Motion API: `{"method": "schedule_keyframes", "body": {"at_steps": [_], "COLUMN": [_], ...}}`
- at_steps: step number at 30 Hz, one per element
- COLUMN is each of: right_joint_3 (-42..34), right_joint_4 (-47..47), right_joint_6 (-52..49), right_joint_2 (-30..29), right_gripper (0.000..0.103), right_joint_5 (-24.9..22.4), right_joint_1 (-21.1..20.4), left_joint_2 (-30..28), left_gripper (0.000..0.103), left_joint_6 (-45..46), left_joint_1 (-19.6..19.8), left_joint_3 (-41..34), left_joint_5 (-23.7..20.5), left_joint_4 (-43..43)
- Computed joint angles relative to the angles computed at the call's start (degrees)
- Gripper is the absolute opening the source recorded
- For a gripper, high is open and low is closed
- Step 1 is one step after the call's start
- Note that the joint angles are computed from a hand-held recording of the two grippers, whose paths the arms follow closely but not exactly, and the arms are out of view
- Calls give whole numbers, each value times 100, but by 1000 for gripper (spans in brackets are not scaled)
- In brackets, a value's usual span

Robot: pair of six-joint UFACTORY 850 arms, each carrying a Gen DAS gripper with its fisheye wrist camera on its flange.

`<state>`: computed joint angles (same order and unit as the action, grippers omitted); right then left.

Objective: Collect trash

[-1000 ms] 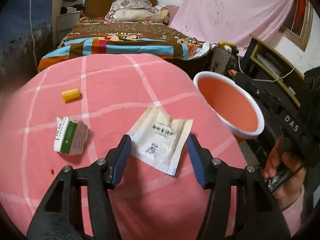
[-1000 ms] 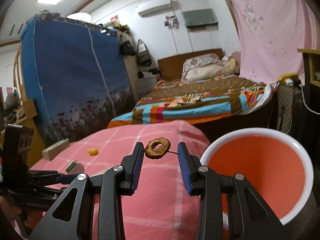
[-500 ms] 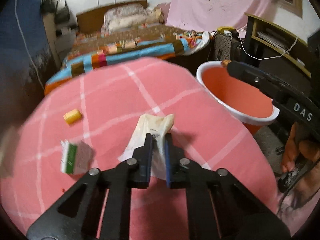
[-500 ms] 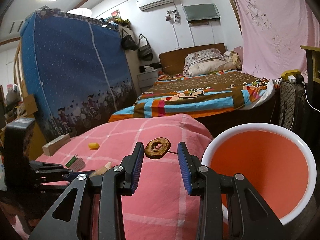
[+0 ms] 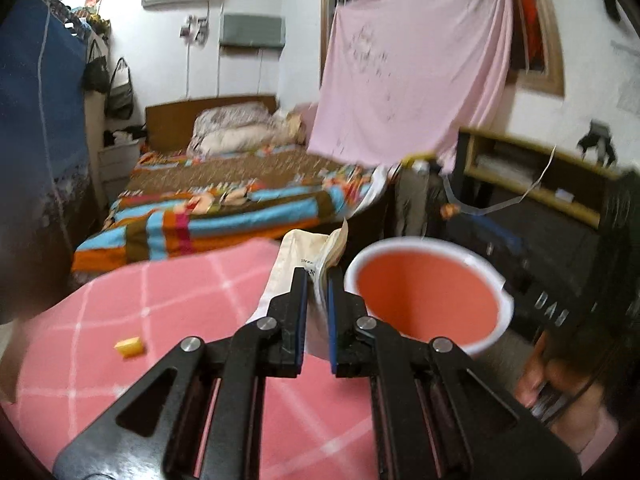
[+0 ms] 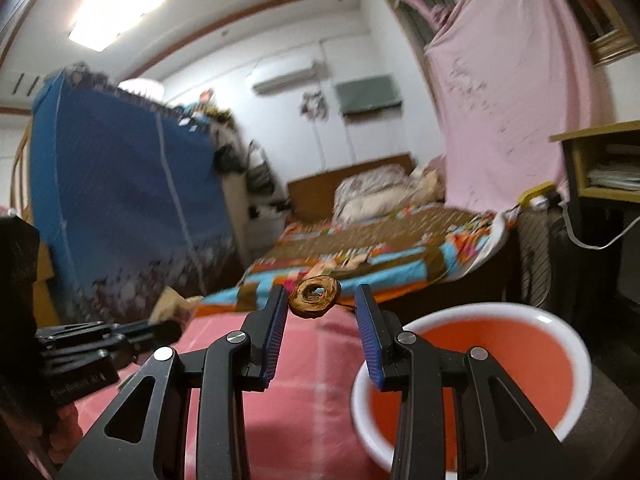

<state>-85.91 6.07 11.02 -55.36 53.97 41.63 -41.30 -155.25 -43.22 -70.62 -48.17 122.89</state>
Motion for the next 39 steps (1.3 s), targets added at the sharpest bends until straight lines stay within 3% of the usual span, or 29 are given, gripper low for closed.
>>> {"method": "schedule_keyframes", "body": {"at_steps": [6,13,29,39], "right_joint_3": [252,329,78,30], "right_joint_4": [615,826,1049,1166], "right_joint_6": [-261,-123,433,436], "right_joint_2": [95,104,-12,-41], "right_gripper": [33,33,34,35], "right_joint_5": [597,645,-512,-761], "right_joint_1": [-38,-191,-472,-480], "left_joint_2": [-167,-568,-1243,-1353], "left_gripper": [0,0,0,0], "left_joint_6": [-403,-830,-1044,-1473], "left_joint_1": [-3,54,285,389], "left_joint_3": [-344,-951,-2088,-2273], "left_joint_5": [-231,38,1785,2312], "left_joint_4": [851,1510,1460,1599]}}
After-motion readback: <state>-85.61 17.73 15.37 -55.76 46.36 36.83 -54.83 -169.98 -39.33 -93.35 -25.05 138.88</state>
